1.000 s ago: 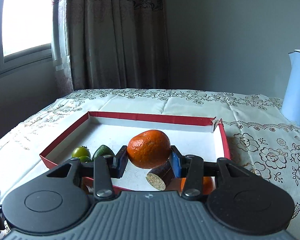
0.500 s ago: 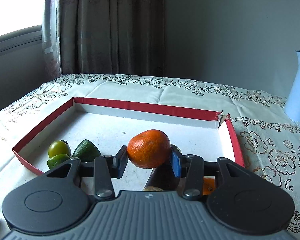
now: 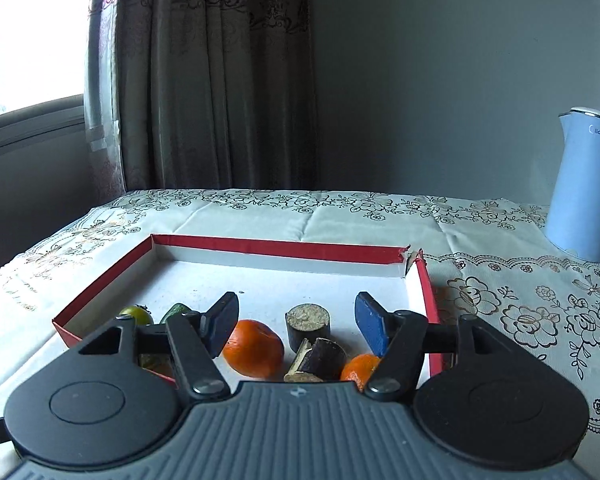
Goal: Organize fruits
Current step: 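Carry the orange into the box and open the right gripper, then move the left gripper to the green tomato and close on it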
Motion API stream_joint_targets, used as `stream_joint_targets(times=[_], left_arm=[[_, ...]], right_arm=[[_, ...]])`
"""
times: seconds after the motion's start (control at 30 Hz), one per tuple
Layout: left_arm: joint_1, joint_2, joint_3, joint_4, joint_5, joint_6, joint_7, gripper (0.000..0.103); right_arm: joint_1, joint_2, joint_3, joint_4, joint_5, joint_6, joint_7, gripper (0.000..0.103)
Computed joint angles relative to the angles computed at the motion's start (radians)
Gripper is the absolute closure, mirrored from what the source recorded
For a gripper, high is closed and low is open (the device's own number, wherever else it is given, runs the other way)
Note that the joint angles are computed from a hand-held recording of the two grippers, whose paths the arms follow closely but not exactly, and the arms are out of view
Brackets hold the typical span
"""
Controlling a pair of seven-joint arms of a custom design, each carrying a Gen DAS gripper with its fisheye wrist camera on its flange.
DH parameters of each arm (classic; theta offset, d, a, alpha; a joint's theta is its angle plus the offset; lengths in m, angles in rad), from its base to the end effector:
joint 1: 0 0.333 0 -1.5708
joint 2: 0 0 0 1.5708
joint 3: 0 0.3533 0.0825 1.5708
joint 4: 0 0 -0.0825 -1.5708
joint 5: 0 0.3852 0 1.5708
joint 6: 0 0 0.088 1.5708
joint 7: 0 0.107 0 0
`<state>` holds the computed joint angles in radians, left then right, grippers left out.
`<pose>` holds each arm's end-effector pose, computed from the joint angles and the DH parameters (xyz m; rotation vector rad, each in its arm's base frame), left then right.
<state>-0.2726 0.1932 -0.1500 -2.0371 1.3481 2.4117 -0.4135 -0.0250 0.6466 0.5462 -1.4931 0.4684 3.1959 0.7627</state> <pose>0.5622 -0.2424 0.4083 -2.0033 1.0910 -0.6433 0.7378 0.2340 0.4782 -1.8001 1.0070 -0.6459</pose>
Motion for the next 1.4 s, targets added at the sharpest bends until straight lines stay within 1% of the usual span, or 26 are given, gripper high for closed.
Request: stream_joint_targets(times=[0.03, 0.1, 0.2, 0.27, 0.33, 0.37, 0.4, 0.43, 0.5, 0.57, 0.67, 0.7, 0.73, 0.9, 1.0, 1.13, 1.27, 1.4], left_arm=[[0.000, 0.000, 0.000, 0.000, 0.000, -0.001, -0.002, 0.000], [-0.003, 0.001, -0.002, 0.003, -0.012, -0.015, 0.005, 0.000], [-0.005, 0.003, -0.003, 0.007, -0.025, -0.026, 0.020, 0.000], [-0.009, 0.005, -0.003, 0.012, -0.028, -0.037, 0.024, 0.000], [-0.016, 0.006, -0.004, 0.015, -0.011, -0.046, 0.015, 0.000], [-0.023, 0.011, -0.005, 0.023, -0.002, -0.062, 0.016, 0.000], [-0.031, 0.016, -0.007, 0.032, 0.006, -0.080, 0.018, 0.000], [-0.034, 0.022, -0.009, 0.042, 0.013, -0.077, 0.021, 0.000], [-0.040, 0.038, -0.012, 0.072, 0.022, -0.052, 0.041, 0.000], [-0.059, 0.064, -0.013, 0.116, 0.050, -0.055, 0.064, 0.000], [-0.091, 0.111, -0.008, 0.193, 0.078, -0.063, 0.128, 0.000], [-0.102, 0.126, -0.004, 0.217, 0.082, -0.068, 0.146, 0.000], [-0.111, 0.140, 0.000, 0.239, 0.080, -0.070, 0.165, 0.000], [-0.153, 0.219, 0.027, 0.353, 0.040, -0.085, 0.271, 0.000], [-0.170, 0.261, 0.044, 0.406, -0.004, -0.092, 0.328, 0.000], [-0.190, 0.300, 0.070, 0.453, -0.042, -0.088, 0.365, 0.001], [-0.200, 0.328, 0.086, 0.487, -0.080, -0.067, 0.405, 0.008], [-0.210, 0.349, 0.104, 0.511, -0.108, -0.057, 0.418, 0.009]], right_arm=[[-0.042, -0.016, 0.036, -0.037, 0.007, 0.008, -0.015, 0.035], [-0.101, -0.044, 0.074, -0.101, 0.019, 0.011, -0.026, 0.035], [-0.137, -0.081, 0.071, -0.170, 0.036, 0.005, -0.025, 0.031], [-0.167, -0.089, 0.086, -0.204, 0.041, 0.014, -0.041, 0.031], [-0.197, -0.081, 0.109, -0.216, 0.047, 0.025, -0.042, 0.030], [-0.218, -0.069, 0.129, -0.215, 0.054, 0.031, -0.036, 0.030], [-0.229, -0.061, 0.137, -0.208, 0.064, 0.020, -0.015, 0.030], [-0.237, -0.056, 0.141, -0.197, 0.077, -0.001, 0.005, 0.030], [-0.287, -0.032, 0.202, -0.188, 0.106, 0.005, -0.002, 0.030], [-0.308, -0.022, 0.224, -0.183, 0.126, -0.001, 0.002, 0.030], [-0.365, 0.003, 0.298, -0.188, 0.139, 0.014, -0.022, 0.030], [-0.368, 0.005, 0.300, -0.187, 0.139, 0.008, -0.017, 0.030], [-0.362, 0.003, 0.288, -0.180, 0.138, -0.010, -0.011, 0.030], [-0.336, -0.009, 0.254, -0.165, 0.185, -0.047, -0.031, 0.030], [-0.335, -0.013, 0.253, -0.163, 0.222, -0.056, -0.066, 0.030], [-0.323, -0.016, 0.240, -0.153, 0.269, -0.073, -0.105, 0.030], [-0.309, -0.024, 0.221, -0.145, 0.315, -0.094, -0.142, 0.030], [-0.296, -0.030, 0.206, -0.137, 0.365, -0.109, -0.182, 0.030]])
